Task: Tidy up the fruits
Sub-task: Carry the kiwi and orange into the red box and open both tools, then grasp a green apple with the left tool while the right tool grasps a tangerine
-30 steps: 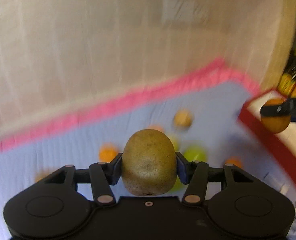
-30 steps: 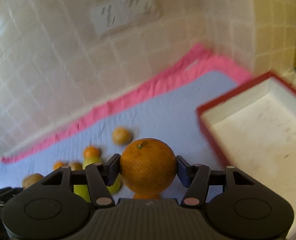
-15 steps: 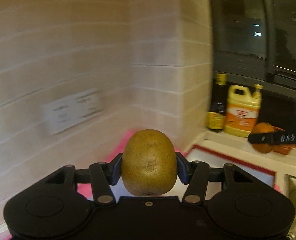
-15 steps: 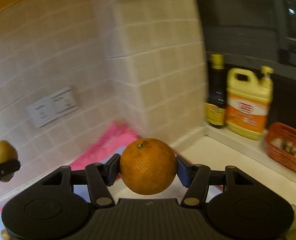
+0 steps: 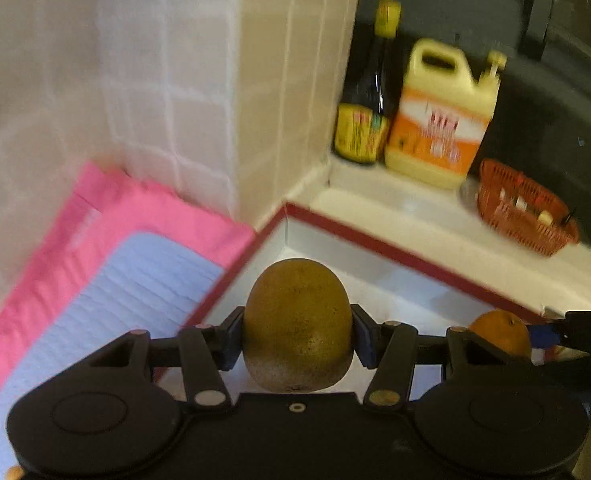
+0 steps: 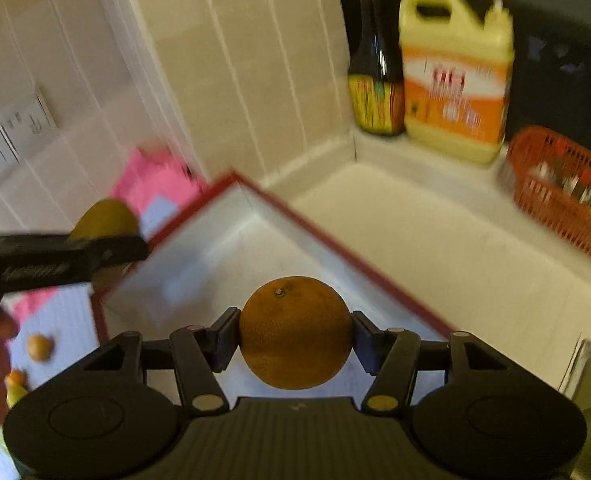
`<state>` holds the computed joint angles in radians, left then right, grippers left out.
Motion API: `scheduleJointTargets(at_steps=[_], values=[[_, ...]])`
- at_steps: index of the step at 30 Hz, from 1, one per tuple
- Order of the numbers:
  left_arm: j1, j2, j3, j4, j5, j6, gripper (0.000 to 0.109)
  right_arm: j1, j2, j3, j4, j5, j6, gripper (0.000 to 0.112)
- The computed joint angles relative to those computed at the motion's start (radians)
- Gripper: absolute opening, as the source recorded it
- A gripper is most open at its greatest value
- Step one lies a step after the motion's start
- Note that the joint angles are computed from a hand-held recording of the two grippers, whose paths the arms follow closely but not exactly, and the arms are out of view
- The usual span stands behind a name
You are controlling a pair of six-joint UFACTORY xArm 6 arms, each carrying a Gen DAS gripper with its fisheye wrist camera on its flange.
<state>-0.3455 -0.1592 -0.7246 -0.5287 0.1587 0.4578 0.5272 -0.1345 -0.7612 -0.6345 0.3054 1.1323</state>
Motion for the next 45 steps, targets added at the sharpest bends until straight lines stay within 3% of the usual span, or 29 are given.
scheduleJointTargets(at_steps=[8, 16, 22, 24, 26, 29, 34, 41, 45], values=[[0.005, 0.177, -0.081, 0.028, 0.016, -0.028, 0.064, -0.006, 0.083, -0.028, 0.068, 0.037, -0.08, 0.06], [0.007, 0.204, -0.088, 0.028, 0.029, -0.024, 0.064, 0.001, 0.109, -0.047, 0.075, 0.06, -0.095, 0.061], [0.019, 0.197, -0.075, 0.135, 0.038, -0.119, 0.065, 0.014, 0.108, -0.051, 0.093, 0.066, -0.13, 0.062], [0.024, 0.192, -0.076, 0.097, 0.055, -0.104, 0.066, 0.017, 0.097, -0.047, 0.096, 0.062, -0.138, 0.065], [0.03, 0.168, -0.067, 0.051, 0.06, -0.083, 0.076, 0.022, 0.077, -0.045, 0.097, 0.068, -0.149, 0.073], [0.037, 0.096, -0.02, 0.039, 0.035, -0.07, 0.079, 0.026, 0.021, -0.034, 0.07, 0.095, -0.138, 0.081], [0.076, -0.08, 0.099, 0.166, -0.001, -0.173, 0.079, 0.053, -0.1, -0.032, -0.164, 0.198, 0.011, 0.089], [0.17, -0.407, 0.259, 0.367, 0.016, -0.35, 0.08, 0.211, -0.203, -0.083, -0.548, 0.445, 0.241, 0.102], [0.252, -0.638, 0.356, 0.383, 0.067, -0.356, 0.081, 0.288, -0.248, -0.087, -0.687, 0.496, 0.356, 0.103]])
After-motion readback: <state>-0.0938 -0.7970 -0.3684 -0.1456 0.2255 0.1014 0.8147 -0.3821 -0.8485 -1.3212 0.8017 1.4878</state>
